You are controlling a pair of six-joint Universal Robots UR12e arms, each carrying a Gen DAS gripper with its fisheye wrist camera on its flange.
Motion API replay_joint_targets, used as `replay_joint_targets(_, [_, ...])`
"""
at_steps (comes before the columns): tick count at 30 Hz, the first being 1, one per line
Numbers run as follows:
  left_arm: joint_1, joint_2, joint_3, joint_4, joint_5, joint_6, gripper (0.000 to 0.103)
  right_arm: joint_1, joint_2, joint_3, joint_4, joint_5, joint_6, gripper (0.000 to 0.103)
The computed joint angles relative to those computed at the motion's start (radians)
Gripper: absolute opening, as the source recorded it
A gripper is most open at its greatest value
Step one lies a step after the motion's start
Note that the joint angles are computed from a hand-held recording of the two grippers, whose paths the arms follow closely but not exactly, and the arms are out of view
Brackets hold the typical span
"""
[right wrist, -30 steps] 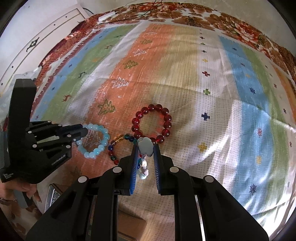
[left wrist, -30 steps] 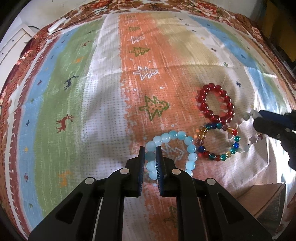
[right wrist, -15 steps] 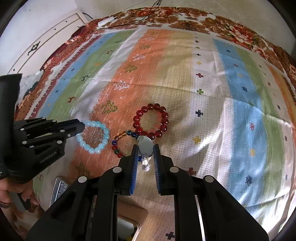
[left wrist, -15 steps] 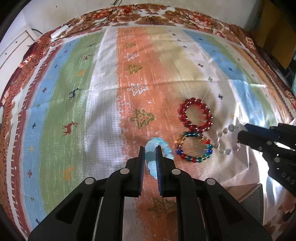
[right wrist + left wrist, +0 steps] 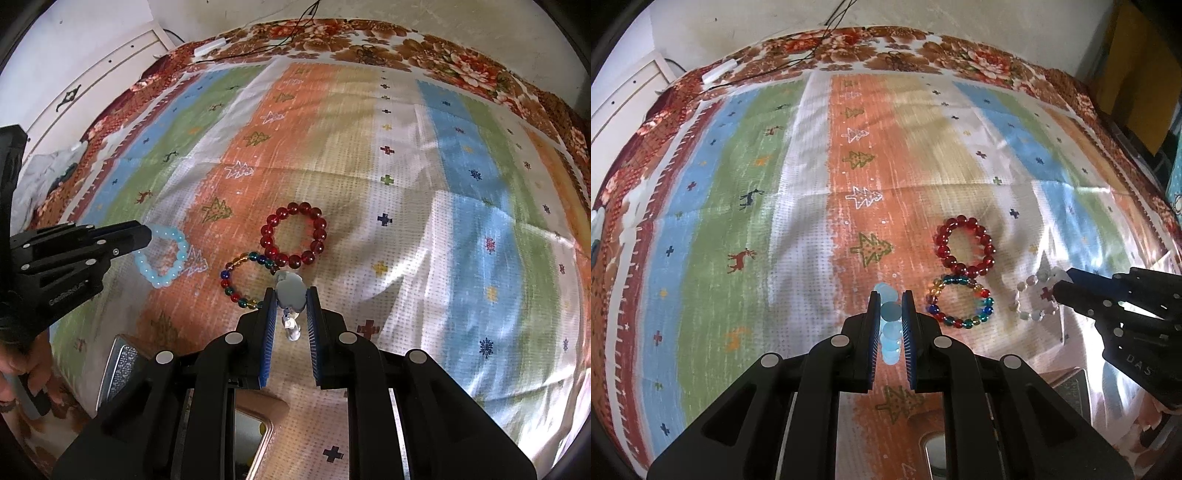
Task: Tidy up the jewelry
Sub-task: 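Carry the pale blue bracelet with the left tool while the right tool carries the white one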
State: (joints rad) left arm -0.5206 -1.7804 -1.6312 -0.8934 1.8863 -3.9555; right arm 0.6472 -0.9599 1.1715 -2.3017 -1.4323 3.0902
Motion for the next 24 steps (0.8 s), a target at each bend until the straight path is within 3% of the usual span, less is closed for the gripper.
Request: replay_joint_targets(24, [-0.048, 0.013, 0.020, 0.046, 0.054, -0.030, 0.011, 0.013, -0.077, 0.093, -0.128, -0.030, -0.016, 0.017])
